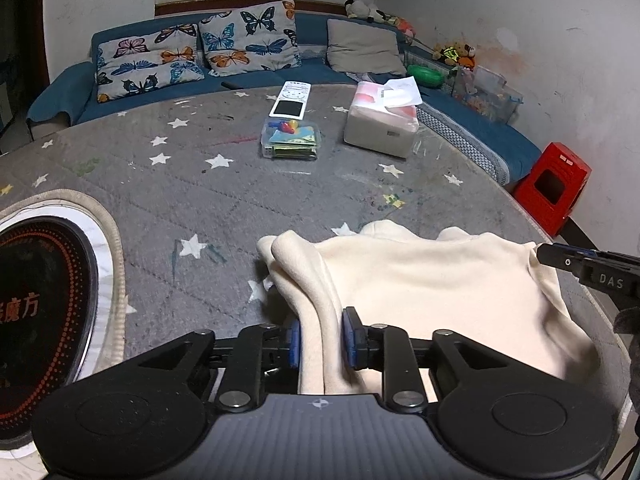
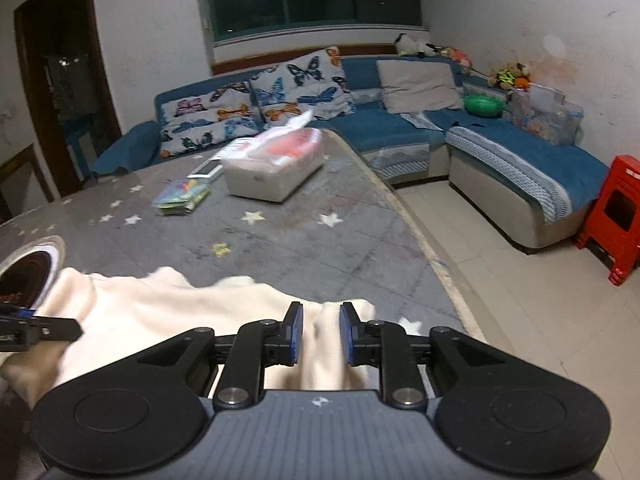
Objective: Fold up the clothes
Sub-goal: 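Lower the folded edge onto the sweatshirt and open both tools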
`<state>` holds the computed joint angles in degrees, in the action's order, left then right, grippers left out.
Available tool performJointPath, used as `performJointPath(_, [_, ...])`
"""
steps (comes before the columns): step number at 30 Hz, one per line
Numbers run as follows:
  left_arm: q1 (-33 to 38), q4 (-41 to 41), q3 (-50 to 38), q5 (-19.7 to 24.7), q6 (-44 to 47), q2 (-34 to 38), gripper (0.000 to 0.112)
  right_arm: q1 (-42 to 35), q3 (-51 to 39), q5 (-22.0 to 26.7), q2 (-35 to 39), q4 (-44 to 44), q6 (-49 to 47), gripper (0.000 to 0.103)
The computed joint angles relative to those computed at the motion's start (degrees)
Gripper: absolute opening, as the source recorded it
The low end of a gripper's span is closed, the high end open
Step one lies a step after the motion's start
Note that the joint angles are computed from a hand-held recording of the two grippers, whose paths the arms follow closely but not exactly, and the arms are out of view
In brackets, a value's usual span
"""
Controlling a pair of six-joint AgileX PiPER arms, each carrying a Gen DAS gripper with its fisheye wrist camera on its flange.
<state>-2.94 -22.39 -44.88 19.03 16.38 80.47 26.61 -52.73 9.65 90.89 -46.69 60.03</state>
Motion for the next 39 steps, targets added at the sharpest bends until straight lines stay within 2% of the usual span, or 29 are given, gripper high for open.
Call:
performJointPath(6, [0.9,1.8,-0.9,0.3,-0.8,-0.6,0.030,1.8,-2.8,-1.0,1.8,15.1,-15.8,0.024])
performJointPath(10, [0.3,3.1,-2.0,0.0,-1.9,-0.2,0.029,3.4,-5.9,-0.5,4.8,18.6,-19.9,0.027])
performJointPath(17, [-2.1,3.0,-4.2,-0.7,-0.8,1.7,0.028,4.1,-10.1,0.4,9.9,18.6,-19.8,0.030])
performJointPath(21, [-2.2,0.4,-5.3,-0.8,2.2,2.6,0.029,4.3,-11.1,0.6,11.4,13.7,-14.9,0.035])
performJointPath(28, [-0.4,3.8,-5.9,-1.6,-0.6,2.3,0.029,4.0,-11.8,0.5,12.0,12.2,-13.9,0.038])
performJointPath(32, [-0.6,-0.5,-5.7,-1.5,3.9,2.4,0.029,4.6,-11.3,-0.1,10.9,9.6,-10.9,0.039])
performJointPath(35, [-1.3,-2.9,-5.6,-1.8,6.2,3.2,0.029,5.5,-12.7,0.0,11.7,17.0,-19.0,0.039])
performJointPath(39, [-1.0,-6.8,-6.3,-1.7,9.8,5.4,0.029,6.5,-15.0,0.9,14.0,15.0,-17.3,0.039])
